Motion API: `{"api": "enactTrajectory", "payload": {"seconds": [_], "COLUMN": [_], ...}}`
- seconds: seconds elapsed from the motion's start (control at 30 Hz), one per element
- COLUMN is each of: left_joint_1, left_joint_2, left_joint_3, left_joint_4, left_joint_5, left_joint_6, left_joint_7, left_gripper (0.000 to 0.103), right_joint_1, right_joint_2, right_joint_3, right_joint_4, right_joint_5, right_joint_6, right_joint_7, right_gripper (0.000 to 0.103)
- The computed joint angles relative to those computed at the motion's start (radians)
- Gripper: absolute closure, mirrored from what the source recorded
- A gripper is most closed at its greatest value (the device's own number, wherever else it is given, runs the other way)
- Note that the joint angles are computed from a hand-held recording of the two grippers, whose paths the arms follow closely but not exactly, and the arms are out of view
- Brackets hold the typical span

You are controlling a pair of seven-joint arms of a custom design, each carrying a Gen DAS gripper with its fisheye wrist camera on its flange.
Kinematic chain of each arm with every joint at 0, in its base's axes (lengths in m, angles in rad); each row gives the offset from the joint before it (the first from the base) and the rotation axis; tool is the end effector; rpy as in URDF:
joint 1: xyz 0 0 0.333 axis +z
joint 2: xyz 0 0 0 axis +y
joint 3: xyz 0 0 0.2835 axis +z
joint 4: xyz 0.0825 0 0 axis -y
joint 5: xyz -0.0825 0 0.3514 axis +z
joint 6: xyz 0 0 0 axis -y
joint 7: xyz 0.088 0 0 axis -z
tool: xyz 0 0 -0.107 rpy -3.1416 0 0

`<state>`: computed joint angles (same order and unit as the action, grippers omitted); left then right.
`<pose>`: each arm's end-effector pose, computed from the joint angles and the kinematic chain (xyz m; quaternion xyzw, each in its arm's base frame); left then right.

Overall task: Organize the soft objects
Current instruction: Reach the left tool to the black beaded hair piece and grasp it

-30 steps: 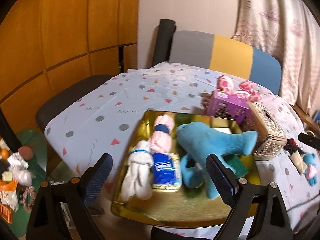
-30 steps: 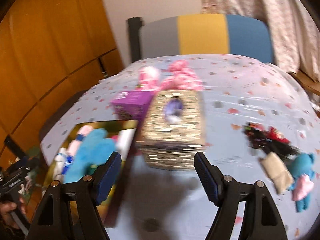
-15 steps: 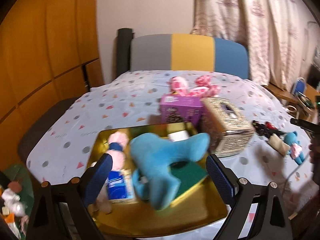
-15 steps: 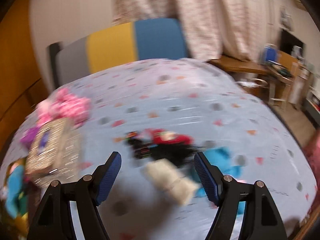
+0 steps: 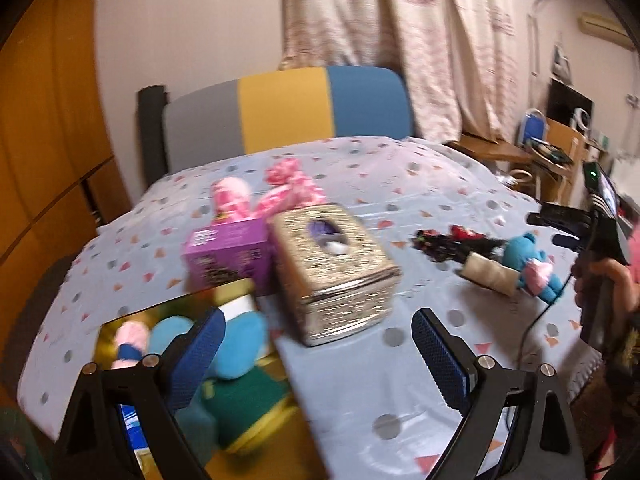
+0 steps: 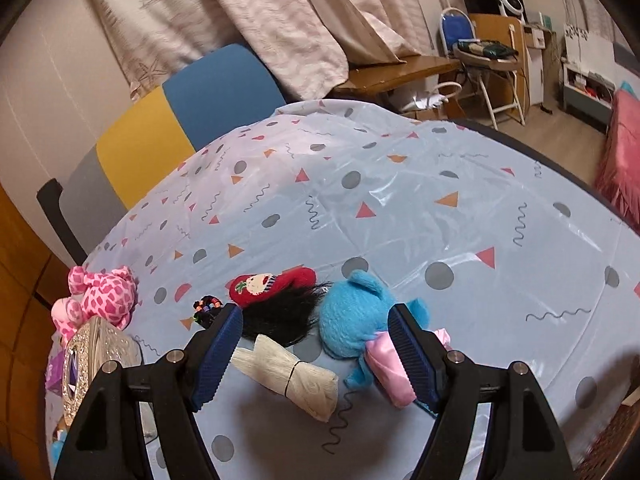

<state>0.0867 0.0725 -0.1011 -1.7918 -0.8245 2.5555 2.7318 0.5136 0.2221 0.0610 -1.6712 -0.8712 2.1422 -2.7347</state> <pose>0.5978 0.0036 0.5565 -0.4046 0.7968 -0.3827 0.2344 0.5386 0.3065 0.4903 -0.2558 0.8839 -0.2768 0.2768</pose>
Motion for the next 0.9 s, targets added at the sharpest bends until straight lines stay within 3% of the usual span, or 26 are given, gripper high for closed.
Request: {"api": "enactTrajectory", "payload": {"seconds": [0.3,0.5,0.6,0.73,0.9], "left_joint_1": [-0.058,-0.103,-0.124,-0.192,-0.286], "left_joint_2": [0.033,0.156,0.238,0.399,0.592], "left_joint_3": [-0.042,-0.07,-0.091,-0.109,-0.112], "left_joint_4": [0.041,0.186,0.288,0.487,0.736], "left_joint_5": [0.049,0.172,0.223,0.354,0.528], "left_joint_6": [-0.098,-0.202,-0.267,-0.344,-0.366], "left_joint_7": [-0.024,-0.174,-0.274,-0.406,-0.48], "left_gripper": [0.009,0.019,0.033,0.063,0.066], "right_joint_1": [-0.014,-0.035,-0.048,-0.066,-0.081], "right_joint_2": [-0.051,-0.098,-0.109,-0.118,-0.123], "right_joint_3": [0.008,0.019,0.023,0.025,0.024], "right_joint_4": [-0.074,-0.144,-0.167,-0.193,-0.216], "right_joint_5": [0.001,-0.019,-0.023,-0.027,-0.036], "right_joint_6": [0.002,0.039,0.071,0.137,0.208], "right_joint_7": [0.113,0.214,0.24,0.254,0.267], "right_gripper": [0.026,0.026,0.026,0.026,0.026]}}
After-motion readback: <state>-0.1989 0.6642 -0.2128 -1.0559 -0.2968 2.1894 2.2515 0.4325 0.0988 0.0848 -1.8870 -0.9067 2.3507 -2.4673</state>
